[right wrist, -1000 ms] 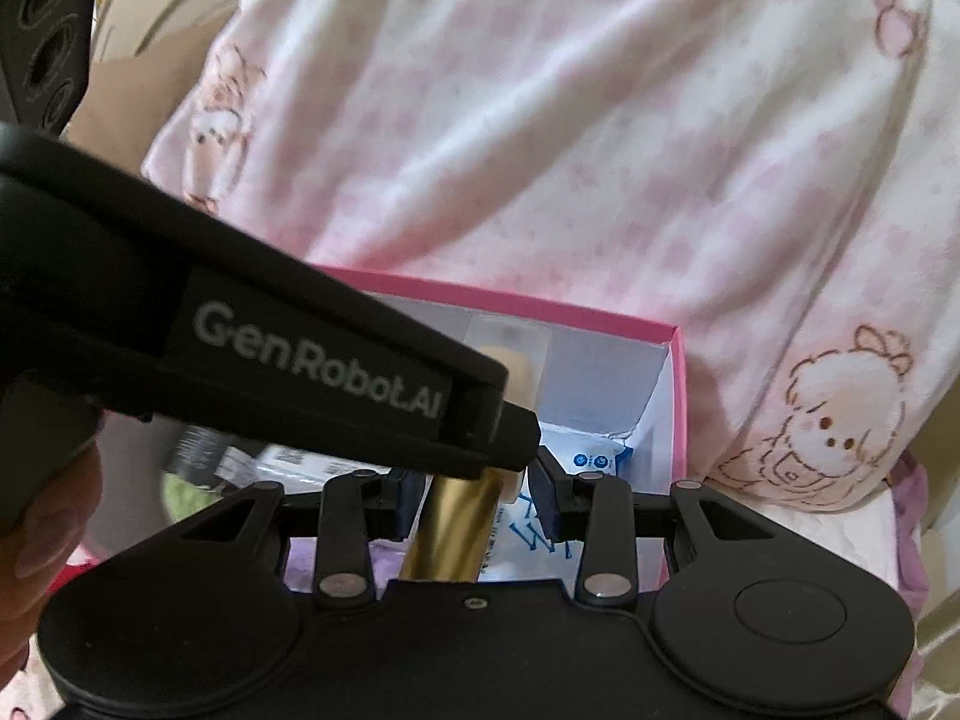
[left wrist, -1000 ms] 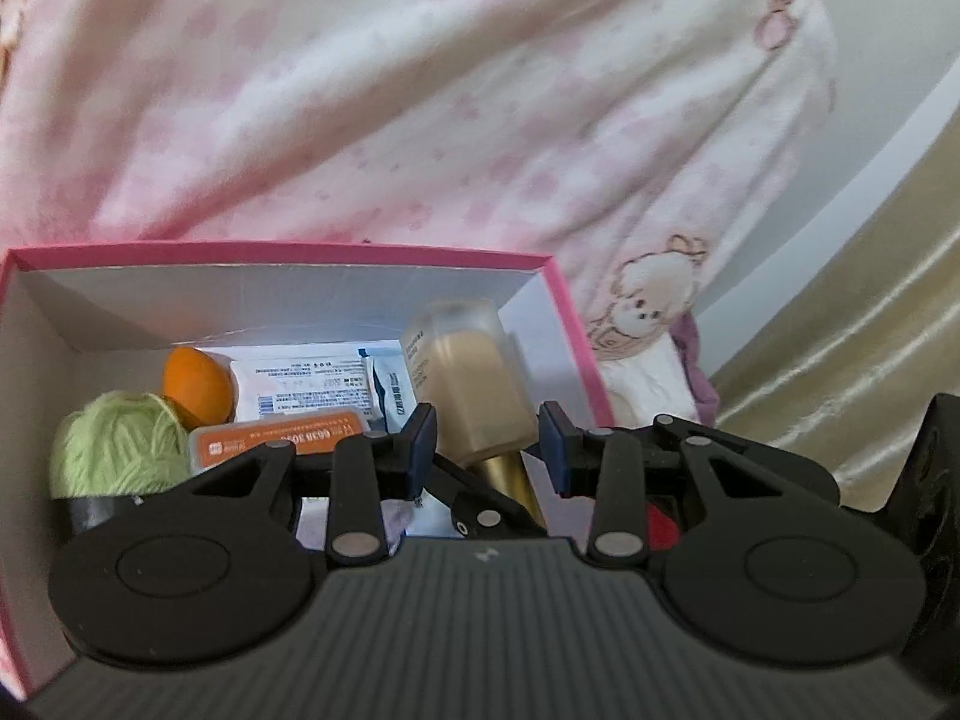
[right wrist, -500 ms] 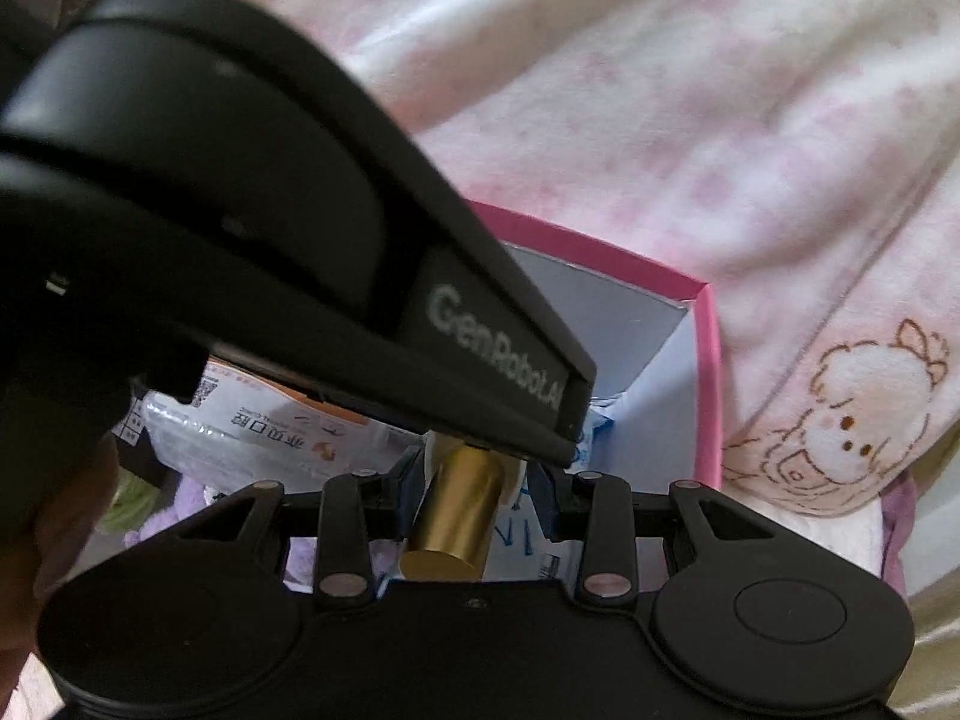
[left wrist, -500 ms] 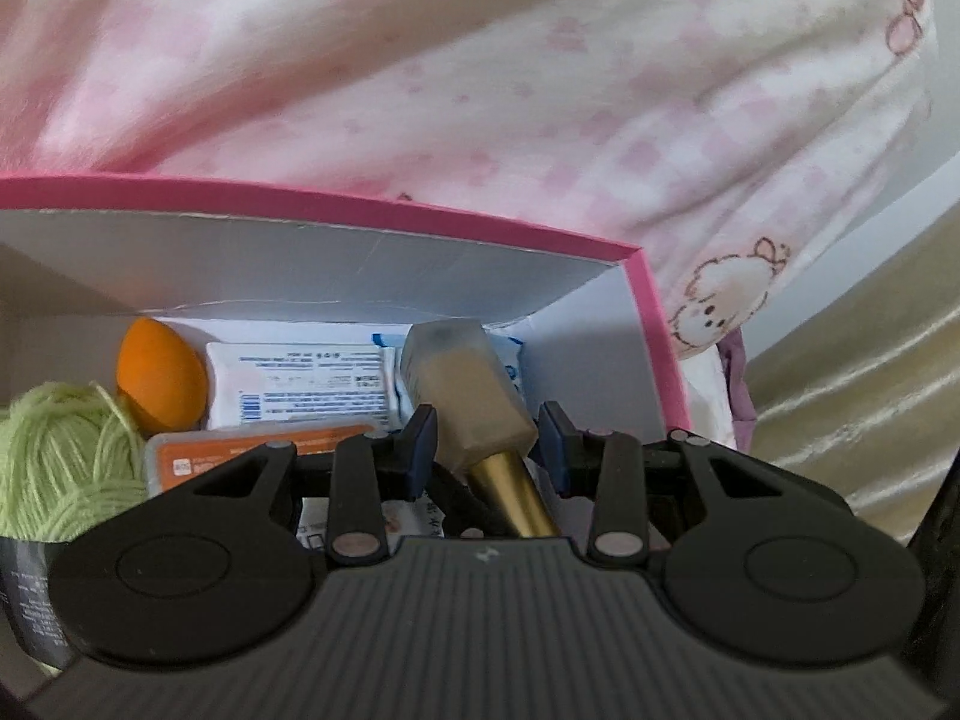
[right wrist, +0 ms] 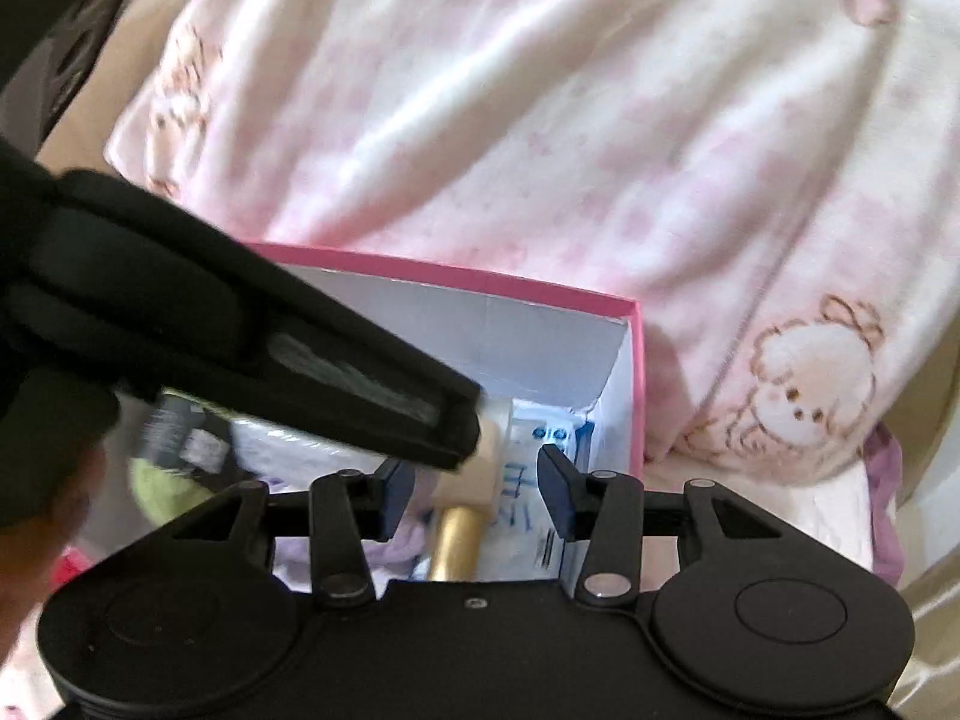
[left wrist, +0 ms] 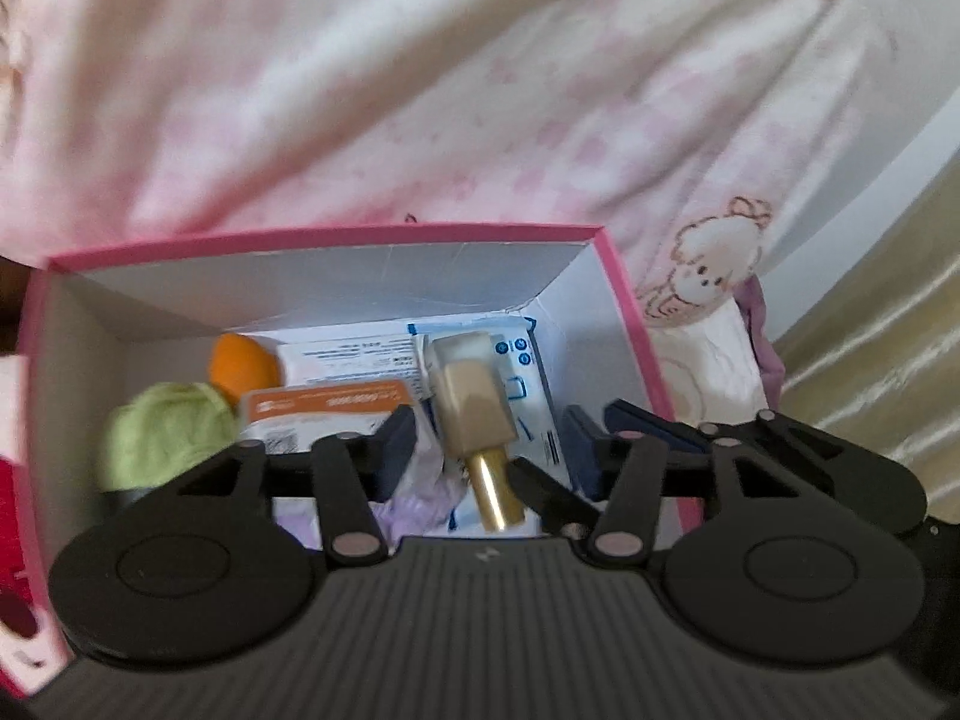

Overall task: Organize objects
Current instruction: 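Lift the left tool out of the pink box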

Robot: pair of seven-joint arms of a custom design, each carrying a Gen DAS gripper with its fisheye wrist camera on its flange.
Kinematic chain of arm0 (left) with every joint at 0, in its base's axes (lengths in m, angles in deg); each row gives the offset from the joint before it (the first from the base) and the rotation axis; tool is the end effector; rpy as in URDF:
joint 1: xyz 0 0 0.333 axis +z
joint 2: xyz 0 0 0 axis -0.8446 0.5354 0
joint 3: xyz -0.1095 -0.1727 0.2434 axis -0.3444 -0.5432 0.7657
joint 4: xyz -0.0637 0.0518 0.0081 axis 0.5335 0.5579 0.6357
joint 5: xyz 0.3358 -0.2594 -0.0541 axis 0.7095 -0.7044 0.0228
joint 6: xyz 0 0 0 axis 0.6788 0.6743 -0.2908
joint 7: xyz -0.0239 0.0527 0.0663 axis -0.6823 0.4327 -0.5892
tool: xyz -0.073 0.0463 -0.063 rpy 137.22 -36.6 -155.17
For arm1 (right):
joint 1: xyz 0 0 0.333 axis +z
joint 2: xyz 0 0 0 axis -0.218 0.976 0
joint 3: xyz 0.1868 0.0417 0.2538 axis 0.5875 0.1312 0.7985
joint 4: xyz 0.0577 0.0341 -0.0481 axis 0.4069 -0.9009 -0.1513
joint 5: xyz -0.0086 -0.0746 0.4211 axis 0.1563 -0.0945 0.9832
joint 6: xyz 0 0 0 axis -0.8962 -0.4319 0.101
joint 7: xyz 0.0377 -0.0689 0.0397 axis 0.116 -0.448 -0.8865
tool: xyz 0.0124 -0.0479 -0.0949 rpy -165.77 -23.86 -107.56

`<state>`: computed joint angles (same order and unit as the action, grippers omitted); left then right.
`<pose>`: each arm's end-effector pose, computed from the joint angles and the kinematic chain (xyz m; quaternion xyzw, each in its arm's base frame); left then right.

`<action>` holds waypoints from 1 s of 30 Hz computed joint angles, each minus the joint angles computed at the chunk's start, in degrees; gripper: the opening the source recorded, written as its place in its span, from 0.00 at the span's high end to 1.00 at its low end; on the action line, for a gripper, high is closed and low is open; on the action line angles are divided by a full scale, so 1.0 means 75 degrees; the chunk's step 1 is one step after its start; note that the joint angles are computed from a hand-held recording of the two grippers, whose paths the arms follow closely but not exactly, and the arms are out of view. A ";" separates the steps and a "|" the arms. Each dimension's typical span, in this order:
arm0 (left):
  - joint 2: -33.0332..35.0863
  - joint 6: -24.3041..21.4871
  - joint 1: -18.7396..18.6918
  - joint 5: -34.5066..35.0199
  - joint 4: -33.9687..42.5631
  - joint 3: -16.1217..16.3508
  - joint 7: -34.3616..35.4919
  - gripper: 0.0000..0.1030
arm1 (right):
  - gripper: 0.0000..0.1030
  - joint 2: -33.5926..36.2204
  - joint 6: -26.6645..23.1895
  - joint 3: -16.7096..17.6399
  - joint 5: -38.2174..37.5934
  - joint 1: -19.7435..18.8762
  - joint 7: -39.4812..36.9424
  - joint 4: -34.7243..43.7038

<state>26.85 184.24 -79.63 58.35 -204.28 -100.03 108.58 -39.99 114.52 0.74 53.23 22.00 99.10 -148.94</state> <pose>0.4221 -0.3805 0.5563 -0.6814 0.6586 -0.3132 0.0610 0.3816 0.4778 0.5026 -0.7886 0.4953 -0.2064 0.3002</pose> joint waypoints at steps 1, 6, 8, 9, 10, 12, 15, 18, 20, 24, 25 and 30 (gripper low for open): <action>-0.0192 -0.0124 -0.0037 -0.0033 -0.0046 0.0011 0.0063 0.44 | 0.51 -0.0209 0.0030 -0.0004 0.0155 0.0018 -0.0020 -0.0160; -0.1199 -0.0684 -0.0110 -0.0127 -0.0288 -0.0018 0.0130 0.44 | 0.51 -0.1192 0.0059 0.0132 0.1027 0.0002 -0.0353 -0.0794; -0.1581 -0.0951 -0.0151 -0.0213 -0.0314 -0.0020 0.0142 0.43 | 0.51 -0.1538 0.0081 0.0217 0.1358 -0.0028 -0.0477 -0.0996; -0.1690 -0.1065 -0.0121 -0.0169 -0.0292 -0.0077 0.0089 0.42 | 0.51 -0.1613 0.0104 0.0233 0.1498 -0.0062 -0.0585 -0.0998; -0.1872 -0.1207 -0.0116 -0.0123 -0.0304 -0.0116 0.0073 0.41 | 0.51 -0.1744 0.0088 0.0284 0.1615 -0.0081 -0.0635 -0.1034; -0.2211 -0.1510 -0.0116 -0.0052 -0.0331 -0.0179 0.0056 0.39 | 0.51 -0.1937 0.0121 0.0275 0.1899 -0.0125 -0.0886 -0.1078; -0.2819 -0.1833 -0.0154 -0.0057 -0.0543 -0.0222 -0.0030 0.38 | 0.50 -0.2322 0.0010 0.0438 0.2156 -0.0182 -0.1004 -0.1154; -0.3495 -0.2122 -0.0181 -0.0184 -0.0834 -0.0220 -0.0268 0.39 | 0.49 -0.2822 -0.0262 0.0677 0.2357 -0.0172 -0.0899 -0.1281; -0.3869 -0.2464 -0.0159 -0.0136 -0.0908 -0.0274 -0.0331 0.38 | 0.49 -0.3070 -0.0410 0.0743 0.2570 -0.0101 -0.0912 -0.1346; -0.4495 -0.3056 -0.0307 -0.0270 -0.1084 -0.0211 -0.0255 0.38 | 0.49 -0.3458 -0.0573 0.0880 0.2894 0.0010 -0.0939 -0.1476; -0.4632 -0.3148 -0.0345 -0.0334 -0.1144 -0.0204 -0.0249 0.38 | 0.49 -0.3541 -0.0600 0.0941 0.2915 0.0008 -0.0915 -0.1505; -0.5352 -0.3481 -0.0383 -0.0377 -0.1543 -0.0329 -0.0288 0.36 | 0.47 -0.3892 -0.0689 0.1230 0.2929 0.0011 -0.0713 -0.1657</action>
